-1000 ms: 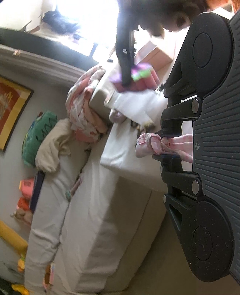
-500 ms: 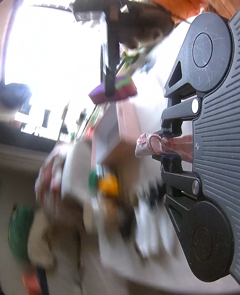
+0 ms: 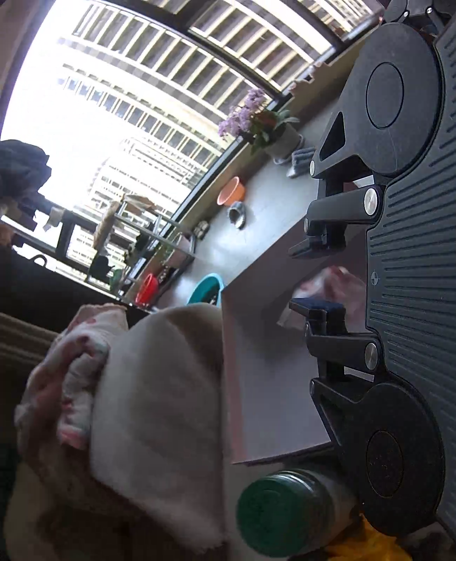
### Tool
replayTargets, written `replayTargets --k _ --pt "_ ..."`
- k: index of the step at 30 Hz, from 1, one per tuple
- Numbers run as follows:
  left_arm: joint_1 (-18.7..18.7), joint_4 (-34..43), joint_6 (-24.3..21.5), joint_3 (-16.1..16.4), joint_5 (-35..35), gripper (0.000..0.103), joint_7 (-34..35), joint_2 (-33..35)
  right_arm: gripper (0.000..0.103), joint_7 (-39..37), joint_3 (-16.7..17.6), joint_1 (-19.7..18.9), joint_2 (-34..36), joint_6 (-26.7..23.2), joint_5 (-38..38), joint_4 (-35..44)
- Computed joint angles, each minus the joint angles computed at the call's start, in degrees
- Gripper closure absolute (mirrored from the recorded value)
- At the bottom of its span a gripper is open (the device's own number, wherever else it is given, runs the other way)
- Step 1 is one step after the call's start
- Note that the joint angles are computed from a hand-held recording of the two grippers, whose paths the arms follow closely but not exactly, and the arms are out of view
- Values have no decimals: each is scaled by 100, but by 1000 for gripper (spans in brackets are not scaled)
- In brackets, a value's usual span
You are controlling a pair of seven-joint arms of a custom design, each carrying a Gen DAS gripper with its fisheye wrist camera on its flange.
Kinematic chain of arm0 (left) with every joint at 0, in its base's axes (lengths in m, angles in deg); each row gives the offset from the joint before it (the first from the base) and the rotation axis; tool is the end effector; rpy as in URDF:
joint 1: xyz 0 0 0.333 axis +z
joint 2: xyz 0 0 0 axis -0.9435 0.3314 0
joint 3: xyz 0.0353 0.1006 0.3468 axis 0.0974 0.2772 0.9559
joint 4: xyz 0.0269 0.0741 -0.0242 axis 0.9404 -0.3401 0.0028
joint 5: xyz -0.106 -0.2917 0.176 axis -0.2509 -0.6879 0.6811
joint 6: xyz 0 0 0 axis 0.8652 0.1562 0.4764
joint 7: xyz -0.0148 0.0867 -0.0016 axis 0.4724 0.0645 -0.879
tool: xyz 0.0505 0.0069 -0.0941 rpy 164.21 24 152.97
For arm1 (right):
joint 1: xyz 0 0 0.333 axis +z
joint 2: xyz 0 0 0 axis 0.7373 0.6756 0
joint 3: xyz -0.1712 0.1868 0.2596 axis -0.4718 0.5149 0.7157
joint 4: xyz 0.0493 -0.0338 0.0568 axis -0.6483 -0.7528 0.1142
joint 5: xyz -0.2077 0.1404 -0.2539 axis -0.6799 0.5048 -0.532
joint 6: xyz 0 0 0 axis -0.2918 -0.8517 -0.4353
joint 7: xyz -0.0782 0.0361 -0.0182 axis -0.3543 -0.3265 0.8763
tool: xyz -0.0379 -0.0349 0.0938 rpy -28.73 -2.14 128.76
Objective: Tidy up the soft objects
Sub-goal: 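Carry both items over the pink box and open both grippers to drop them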
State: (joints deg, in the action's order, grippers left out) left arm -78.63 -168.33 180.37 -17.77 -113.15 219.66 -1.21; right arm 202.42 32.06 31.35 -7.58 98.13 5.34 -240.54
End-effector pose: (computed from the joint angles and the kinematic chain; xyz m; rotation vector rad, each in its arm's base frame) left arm 0.5805 -0.2648 0.4954 0.9795 -2.4215 1.5268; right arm 0.2513 0.1950 0.4951 -1.1887 1.9194 -1.0365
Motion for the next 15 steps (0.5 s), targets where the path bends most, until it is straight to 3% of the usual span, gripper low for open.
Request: replayTargets --k 3,5,8,10,12,14,15 --pt "227 2 -202 -12 -633 76 131 113 16 -101 7 -348 163 361 -168 96" --pt "457 -202 -397 44 -1299 76 555 -45 16 -202 89 -795 294 780 -272 254" --pt "559 -506 -345 296 -1804 76 1180 -402 15 -402 416 -1898 507 1743 -360 644" --pt "593 -694 -272 484 -2012 76 1599 -564 10 -582 769 -2664 776 2017 -314 1089" --pt "582 -904 20 626 -2177 76 2020 -704 6 -785 968 -2959 1177 1753 -182 1522" --pt "608 -1154 390 793 -2273 76 2381 -855 6 -936 1113 -2993 1582 1108 74 1925" --pt "719 -1330 408 933 -2243 76 2488 -930 6 -913 1143 -3004 1685 1067 155 1975"
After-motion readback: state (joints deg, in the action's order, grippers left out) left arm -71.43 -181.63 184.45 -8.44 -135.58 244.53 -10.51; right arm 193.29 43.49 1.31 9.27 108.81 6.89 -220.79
